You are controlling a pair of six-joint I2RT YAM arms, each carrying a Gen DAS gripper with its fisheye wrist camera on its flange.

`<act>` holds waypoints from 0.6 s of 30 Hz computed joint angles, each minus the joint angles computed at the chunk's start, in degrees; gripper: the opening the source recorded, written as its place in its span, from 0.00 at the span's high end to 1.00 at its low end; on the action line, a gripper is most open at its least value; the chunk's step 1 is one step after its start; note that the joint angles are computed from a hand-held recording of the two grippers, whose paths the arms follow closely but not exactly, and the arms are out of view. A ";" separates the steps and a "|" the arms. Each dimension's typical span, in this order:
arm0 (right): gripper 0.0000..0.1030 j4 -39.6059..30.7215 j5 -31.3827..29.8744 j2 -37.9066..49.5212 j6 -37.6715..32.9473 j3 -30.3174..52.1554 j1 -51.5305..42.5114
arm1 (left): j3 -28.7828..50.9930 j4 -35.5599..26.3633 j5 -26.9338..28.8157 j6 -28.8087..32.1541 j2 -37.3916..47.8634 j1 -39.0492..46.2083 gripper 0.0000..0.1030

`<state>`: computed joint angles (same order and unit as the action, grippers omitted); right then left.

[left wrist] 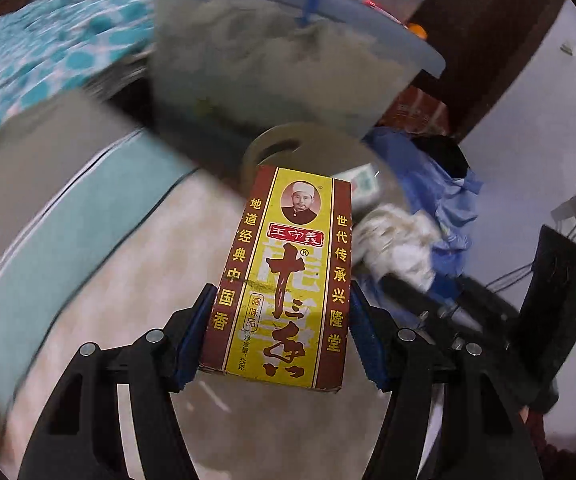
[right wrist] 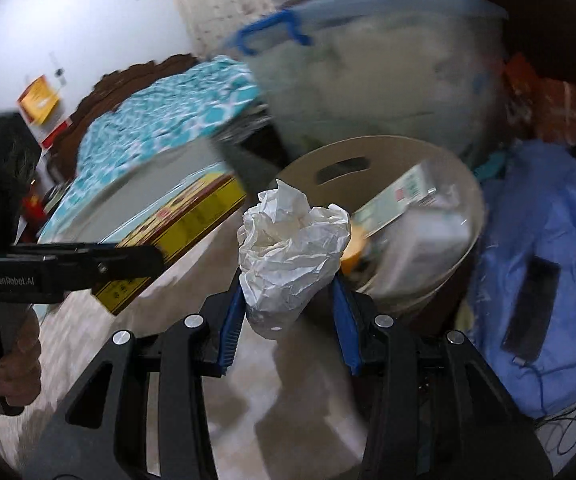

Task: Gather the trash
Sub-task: 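Carry the spice box and tissue to the beige bin and release both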

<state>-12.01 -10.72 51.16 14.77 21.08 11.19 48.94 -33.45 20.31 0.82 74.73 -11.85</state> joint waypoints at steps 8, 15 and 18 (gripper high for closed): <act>0.20 3.90 -2.52 5.32 1.10 1.82 -3.74 | 9.38 8.81 -8.43 -8.84 15.04 -6.42 0.18; 0.21 4.90 2.52 -0.20 1.66 -0.72 -1.28 | -3.17 8.34 -7.76 -5.67 1.91 -1.41 0.19; 0.21 5.59 1.48 -1.25 2.39 -1.57 -2.67 | -9.96 3.22 -5.88 -0.23 -10.53 3.67 0.19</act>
